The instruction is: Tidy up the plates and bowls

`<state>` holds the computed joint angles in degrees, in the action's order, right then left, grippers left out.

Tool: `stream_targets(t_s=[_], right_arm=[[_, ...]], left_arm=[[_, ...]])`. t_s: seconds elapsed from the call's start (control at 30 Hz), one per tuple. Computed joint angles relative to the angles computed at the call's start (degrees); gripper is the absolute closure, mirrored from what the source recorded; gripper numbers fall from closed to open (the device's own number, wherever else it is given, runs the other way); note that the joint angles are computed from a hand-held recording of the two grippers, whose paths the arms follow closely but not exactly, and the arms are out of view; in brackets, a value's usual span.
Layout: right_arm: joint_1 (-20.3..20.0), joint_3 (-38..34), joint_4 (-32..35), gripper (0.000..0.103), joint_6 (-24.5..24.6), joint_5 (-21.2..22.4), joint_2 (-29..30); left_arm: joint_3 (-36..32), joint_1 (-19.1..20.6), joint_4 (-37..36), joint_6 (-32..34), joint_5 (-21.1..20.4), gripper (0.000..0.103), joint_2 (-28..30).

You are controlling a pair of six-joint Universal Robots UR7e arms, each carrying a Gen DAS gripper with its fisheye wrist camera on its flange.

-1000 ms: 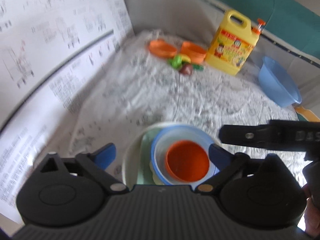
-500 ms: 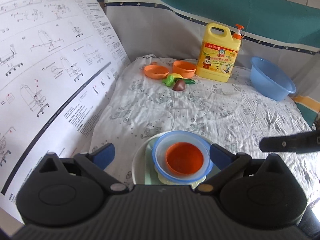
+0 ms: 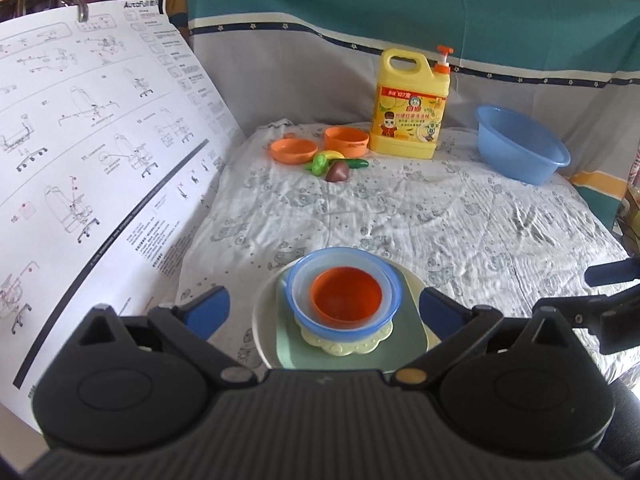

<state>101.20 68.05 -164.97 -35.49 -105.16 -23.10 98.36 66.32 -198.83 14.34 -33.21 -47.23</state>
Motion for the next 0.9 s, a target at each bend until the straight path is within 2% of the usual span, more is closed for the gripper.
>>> stream_targets(t_s=[0.1,0.2,0.3,0.43,0.9], right_arm=[[-0.04,2.13,-3.42,0.000,-3.47,-1.35,-0.36],[-0.44,4.15,-4.03,0.000,-5.22,-1.43,-1.19],[-1.09,4.98,-1.64,0.000,-3.94,-0.45,-2.09],[-1.08,4.41,-1.98,0.000,-3.17,-2.85,-1.39],[-1.69,5.25,-3.16,0.000,-2.03,-0.03,-1.46]], left_arm=[[1.35,-0.07,-0.07,-0.34,0.39,0.000,-0.56],[1.93,-0.37,-3.72,1.88,2.87,0.000,0.50],[2.85,-0.18,-4.27,0.66,3.35,0.000,0.56],[3.47,0.57,-0.66,-3.78,3.39,0.000,0.23],[2.71,2.23,6.54,-8.90,2.24,0.000,0.72]])
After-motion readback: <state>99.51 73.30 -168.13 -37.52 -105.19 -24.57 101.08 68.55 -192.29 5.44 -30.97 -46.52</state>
